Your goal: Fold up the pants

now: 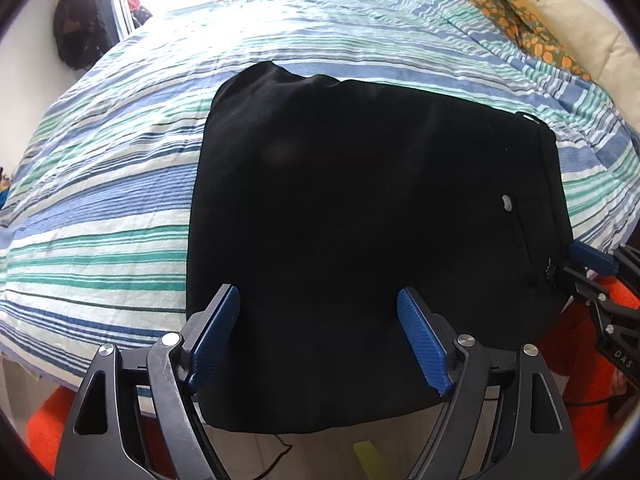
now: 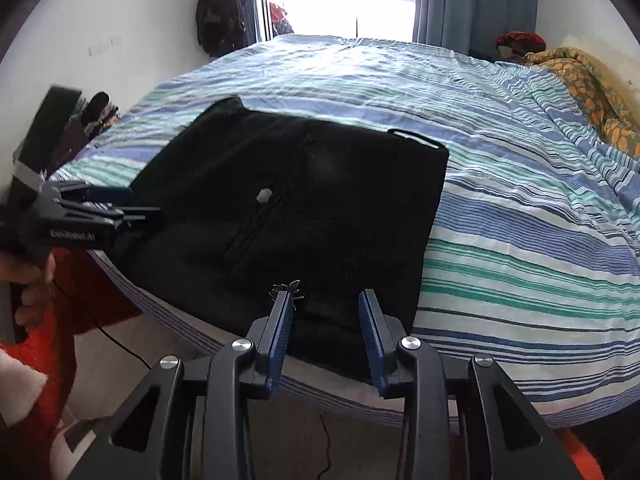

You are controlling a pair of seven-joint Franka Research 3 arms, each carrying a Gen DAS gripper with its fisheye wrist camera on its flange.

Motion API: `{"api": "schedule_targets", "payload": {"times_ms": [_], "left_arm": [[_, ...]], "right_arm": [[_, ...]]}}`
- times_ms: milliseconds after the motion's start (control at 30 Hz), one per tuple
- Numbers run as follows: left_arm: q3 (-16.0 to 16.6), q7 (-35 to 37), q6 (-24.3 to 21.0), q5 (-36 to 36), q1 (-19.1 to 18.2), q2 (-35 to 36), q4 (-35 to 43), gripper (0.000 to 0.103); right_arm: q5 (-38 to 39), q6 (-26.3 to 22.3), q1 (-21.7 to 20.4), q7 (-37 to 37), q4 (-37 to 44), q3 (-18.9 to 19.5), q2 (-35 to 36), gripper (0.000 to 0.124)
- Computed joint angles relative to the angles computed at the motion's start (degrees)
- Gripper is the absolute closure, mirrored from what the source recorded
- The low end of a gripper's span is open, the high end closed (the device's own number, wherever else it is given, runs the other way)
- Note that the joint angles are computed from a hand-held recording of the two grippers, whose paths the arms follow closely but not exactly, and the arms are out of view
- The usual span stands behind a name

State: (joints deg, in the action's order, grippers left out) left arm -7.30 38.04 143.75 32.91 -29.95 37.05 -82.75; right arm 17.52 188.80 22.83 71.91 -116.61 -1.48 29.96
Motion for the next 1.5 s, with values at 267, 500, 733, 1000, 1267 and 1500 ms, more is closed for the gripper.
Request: {"api": "schedule_targets", "payload": {"times_ms": [267, 500, 733, 1000, 1267, 1500], "left_arm": [[-1.21, 1.5, 0.16, -1.54, 0.81, 0.19, 0.13, 0.018], [-2.99, 2.22, 15.78, -8.32, 7.58, -9.06, -14.42, 0.011], [-21.17, 23.75, 17.98, -32.2, 25.92, -1.09, -12.16, 0.009], [-13.8, 26.71, 10.44, -32.09, 17.66, 0.58, -4.87, 0.055], [-13.82, 30.72, 13.0, -36.44, 18.44, -1.83, -0.86, 0.082], [-6.89, 29.41, 5.6, -30.54, 14.64, 6.16, 19.84, 0.082]], "right_arm": [[-0.14, -0.46, -4.8, 0.14, 0.57, 4.49, 0.6, 0.088], [-20.58, 13.19, -37.52, 17.28, -7.61, 32.19, -0.14, 0.056], [-18.55, -12.0, -54.1, 10.93, 7.76, 48.2, 14.31, 0.053], [-10.99, -29.64, -54.97, 3.35, 20.87, 52.44, 24.46, 0.076], [-6.32, -27.81, -52.88, -2.73, 21.65, 54.68, 19.7, 0.093], [-7.28, -32.62, -37.72, -3.45, 44.53, 46.58, 24.09, 0.094]]}}
